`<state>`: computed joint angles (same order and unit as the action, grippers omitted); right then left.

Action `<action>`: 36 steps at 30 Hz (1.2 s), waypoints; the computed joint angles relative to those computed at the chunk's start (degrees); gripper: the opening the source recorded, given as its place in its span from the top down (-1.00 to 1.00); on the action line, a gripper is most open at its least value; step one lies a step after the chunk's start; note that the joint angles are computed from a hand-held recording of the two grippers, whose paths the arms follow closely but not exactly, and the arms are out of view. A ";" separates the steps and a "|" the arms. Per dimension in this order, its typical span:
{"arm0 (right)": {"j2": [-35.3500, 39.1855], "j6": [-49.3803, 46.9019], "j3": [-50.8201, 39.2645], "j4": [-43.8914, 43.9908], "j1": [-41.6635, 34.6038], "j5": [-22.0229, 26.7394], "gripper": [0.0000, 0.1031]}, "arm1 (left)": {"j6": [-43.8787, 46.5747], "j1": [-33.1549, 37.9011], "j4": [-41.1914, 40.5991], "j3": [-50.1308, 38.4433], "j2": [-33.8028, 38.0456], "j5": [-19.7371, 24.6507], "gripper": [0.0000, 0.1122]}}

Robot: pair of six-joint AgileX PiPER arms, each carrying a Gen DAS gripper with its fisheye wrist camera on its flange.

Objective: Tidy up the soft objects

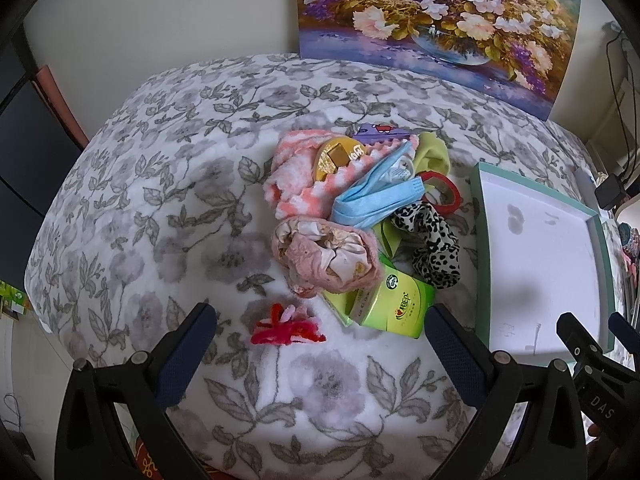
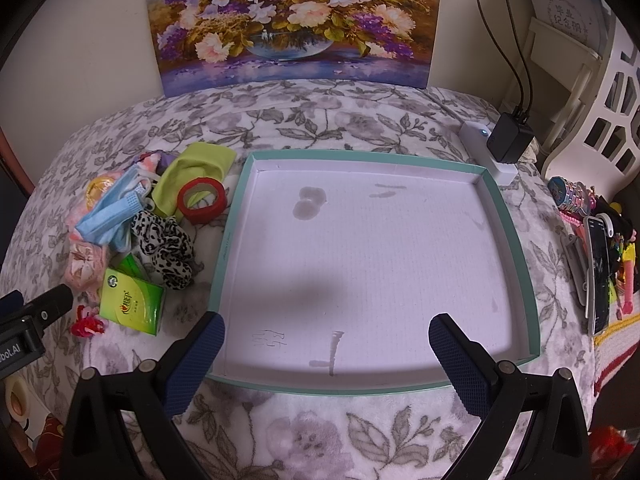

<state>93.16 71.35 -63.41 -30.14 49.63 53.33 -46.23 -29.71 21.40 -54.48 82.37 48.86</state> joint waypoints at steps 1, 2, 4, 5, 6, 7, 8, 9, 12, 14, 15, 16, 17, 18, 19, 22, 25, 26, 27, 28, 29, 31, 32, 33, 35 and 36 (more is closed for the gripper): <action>0.04 -0.03 -0.05 0.01 0.00 0.03 -1.00 | -0.04 0.14 -0.10 -0.05 0.00 -0.14 -0.84; 0.05 -0.09 -0.10 0.01 0.01 0.03 -1.00 | -0.07 0.44 -0.30 0.10 -0.20 -0.57 -0.84; -0.07 -0.32 -0.03 -0.08 0.09 -0.34 -1.00 | 0.07 1.40 -1.02 0.65 -0.86 -1.80 -0.84; -0.06 -0.47 -0.06 -0.17 0.22 -0.45 -1.00 | 0.18 2.01 -1.45 0.94 -1.18 -2.39 -0.84; 0.75 0.64 -0.27 -0.67 1.29 -0.52 -1.00 | 0.17 2.58 -1.75 1.25 -1.48 -3.00 -0.84; 0.61 0.56 0.00 -0.93 1.21 -0.82 -1.00 | 0.15 3.23 -2.06 1.57 -1.83 -3.64 -0.84; 0.67 1.02 -0.19 -1.30 1.59 -1.12 -1.00 | 0.27 4.04 -2.45 2.03 -2.31 -4.50 -0.84; 0.40 1.49 0.04 -1.69 1.62 -2.15 -1.00 | 0.20 4.73 -2.74 2.33 -2.72 -5.34 -0.84; 0.41 -0.82 -0.53 0.29 0.72 -7.27 -1.00 | -1.74 6.21 -1.60 3.22 -3.59 -7.30 -0.84; 1.51 -3.24 -1.67 2.63 0.17 -9.96 -1.00 | -2.76 7.30 -0.67 3.44 -3.53 -7.98 -0.84; 2.17 -4.41 -2.26 3.63 0.15 -11.18 -1.00 | -2.94 8.06 -0.44 3.56 -3.40 -8.50 -0.84; 2.82 -5.42 -2.83 4.69 0.17 -12.54 -1.00 | -3.16 8.96 -0.30 3.97 -3.47 -9.40 -0.84; 3.64 -6.37 -3.64 5.99 0.14 -13.82 -1.00 | -3.28 9.77 -0.33 4.51 -3.64 -10.36 -0.84; 4.27 -7.15 -4.16 7.26 -0.02 -15.01 -1.00 | -2.81 10.74 -0.90 4.91 -3.69 -11.27 -0.84; 5.10 -7.62 -4.83 8.26 -0.05 -16.00 -1.00 | -2.21 11.67 -1.47 5.12 -3.55 -11.67 -0.84; 7.81 -9.65 -6.99 11.50 0.00 -17.72 -0.99 | -1.29 13.21 -2.26 5.05 -2.57 -11.56 -0.84; 10.32 -11.67 -9.54 13.17 0.77 -17.61 -0.90 | 2.65 15.49 -6.16 4.05 -0.97 -10.72 -0.84; 11.16 -12.68 -10.28 13.91 0.92 -17.81 -0.84 | 3.01 16.00 -6.84 3.61 -0.37 -9.91 -0.84; 12.22 -13.87 -11.27 14.82 1.09 -18.00 -0.79 | 3.70 16.53 -7.76 3.35 0.17 -9.53 -0.84; 12.92 -14.72 -12.03 15.50 1.14 -17.91 -0.78 | 4.77 17.04 -8.91 3.39 0.52 -9.73 -0.84; 13.72 -15.57 -12.85 16.19 1.33 -17.80 -0.77 | 5.98 17.61 -10.24 3.30 0.93 -9.88 -0.84; 15.25 -17.15 -14.44 17.47 1.63 -17.66 -0.74 | 8.00 18.69 -12.98 3.05 1.82 -10.24 -0.83; 15.94 -18.15 -15.07 18.49 1.65 -17.75 -0.70 | 9.40 19.44 -14.89 3.04 2.13 -10.66 -0.83; 16.71 -19.49 -15.72 19.89 1.55 -17.91 -0.66 | 10.58 20.04 -16.56 3.12 2.38 -11.20 -0.83; 18.70 -21.27 -17.58 21.67 1.61 -17.08 -0.64 | 13.46 21.17 -20.23 3.23 3.08 -12.33 -0.83; 19.74 -21.79 -18.64 22.08 1.58 -16.54 -0.61 | 13.88 21.34 -20.88 3.08 3.55 -12.37 -0.83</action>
<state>112.90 49.57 -82.05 -8.05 51.21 36.79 -32.34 -8.37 0.52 -51.40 85.92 36.50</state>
